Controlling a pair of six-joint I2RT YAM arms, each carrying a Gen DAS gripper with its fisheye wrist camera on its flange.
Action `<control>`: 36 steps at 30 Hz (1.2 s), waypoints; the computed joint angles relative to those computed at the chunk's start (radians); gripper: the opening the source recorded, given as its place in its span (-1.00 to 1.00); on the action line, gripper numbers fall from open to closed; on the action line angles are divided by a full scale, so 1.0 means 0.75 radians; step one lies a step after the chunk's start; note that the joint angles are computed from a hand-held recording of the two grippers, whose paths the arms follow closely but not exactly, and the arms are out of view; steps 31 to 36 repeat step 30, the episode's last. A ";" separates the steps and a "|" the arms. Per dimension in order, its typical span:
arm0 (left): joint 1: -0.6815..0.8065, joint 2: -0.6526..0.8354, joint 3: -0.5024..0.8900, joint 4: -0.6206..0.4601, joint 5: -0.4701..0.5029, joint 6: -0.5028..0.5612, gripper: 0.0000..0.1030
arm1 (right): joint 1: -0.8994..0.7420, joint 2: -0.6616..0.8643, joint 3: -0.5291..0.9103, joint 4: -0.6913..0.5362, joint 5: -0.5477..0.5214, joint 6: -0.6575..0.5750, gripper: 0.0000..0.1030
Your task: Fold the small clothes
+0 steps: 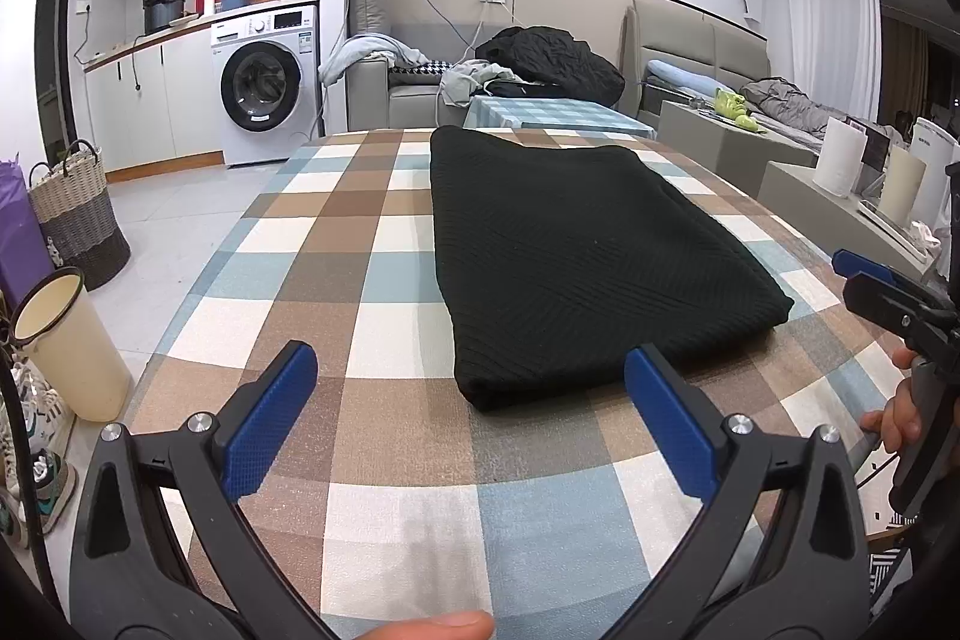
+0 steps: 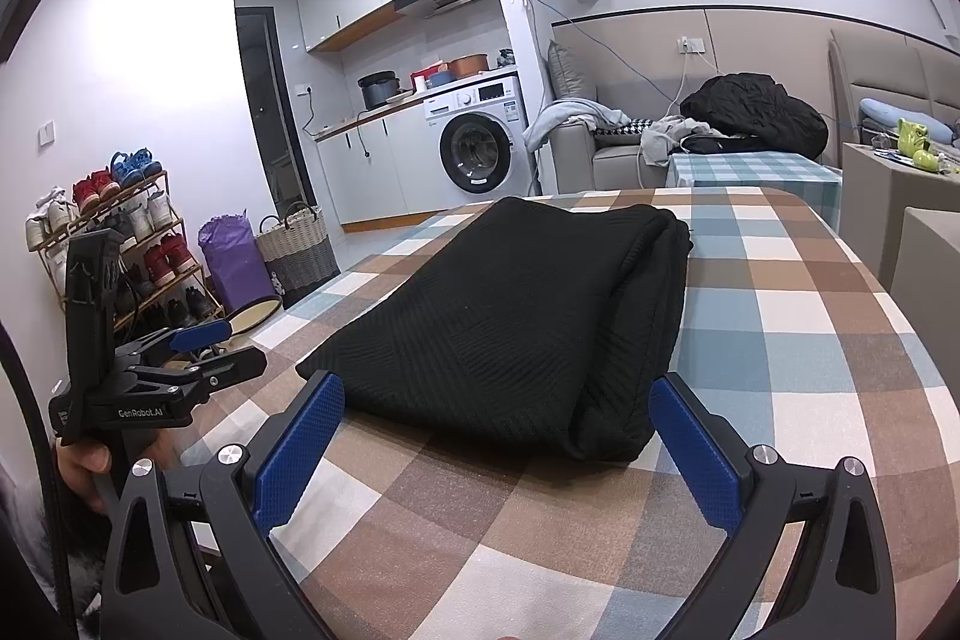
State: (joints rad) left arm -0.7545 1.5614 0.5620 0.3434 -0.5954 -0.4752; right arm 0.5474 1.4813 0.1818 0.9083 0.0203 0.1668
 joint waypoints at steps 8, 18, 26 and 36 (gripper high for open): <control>-0.002 0.002 -0.001 -0.001 -0.001 -0.003 0.98 | 0.001 0.001 0.000 0.000 0.002 0.001 1.00; 0.014 0.010 0.002 0.015 0.012 0.002 0.98 | 0.005 -0.002 0.000 -0.002 0.006 0.003 1.00; 0.019 0.038 0.009 0.047 0.016 0.032 0.98 | 0.009 -0.004 -0.001 -0.003 0.010 0.005 1.00; 0.018 0.041 0.010 0.046 0.014 0.029 0.98 | 0.008 -0.005 0.000 -0.006 0.009 0.006 1.00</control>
